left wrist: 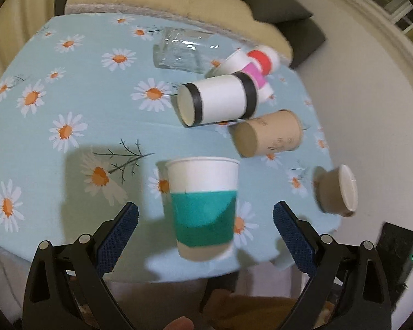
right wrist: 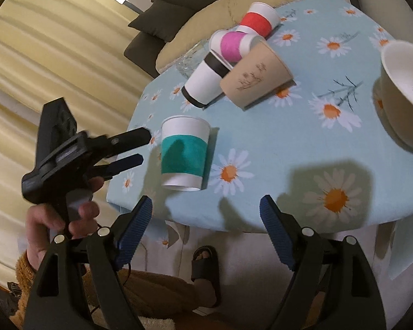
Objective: Flip cup upright
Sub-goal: 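Lower the upright cup onto the tablecloth and open the right gripper, then close the left gripper on the upright teal-banded cup and lift it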
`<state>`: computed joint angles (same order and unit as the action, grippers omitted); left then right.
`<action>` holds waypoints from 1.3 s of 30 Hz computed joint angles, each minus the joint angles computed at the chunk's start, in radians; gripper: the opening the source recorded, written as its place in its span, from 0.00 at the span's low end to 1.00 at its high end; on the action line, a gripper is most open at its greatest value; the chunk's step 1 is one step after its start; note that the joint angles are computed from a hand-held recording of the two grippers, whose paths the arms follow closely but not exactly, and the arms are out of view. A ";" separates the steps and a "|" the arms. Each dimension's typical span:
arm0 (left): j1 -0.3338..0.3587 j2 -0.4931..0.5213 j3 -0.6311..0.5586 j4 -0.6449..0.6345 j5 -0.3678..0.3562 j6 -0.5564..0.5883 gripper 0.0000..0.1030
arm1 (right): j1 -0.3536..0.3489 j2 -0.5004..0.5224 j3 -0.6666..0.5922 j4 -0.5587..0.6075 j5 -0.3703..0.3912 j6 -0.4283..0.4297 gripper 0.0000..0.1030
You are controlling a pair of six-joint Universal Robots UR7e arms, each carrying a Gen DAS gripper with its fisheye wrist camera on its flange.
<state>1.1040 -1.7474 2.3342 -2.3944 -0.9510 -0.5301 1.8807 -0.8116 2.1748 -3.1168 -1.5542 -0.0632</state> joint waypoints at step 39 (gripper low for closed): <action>-0.153 0.034 0.110 -0.210 0.211 0.101 0.61 | -0.068 -0.035 0.001 0.008 0.176 -0.038 0.77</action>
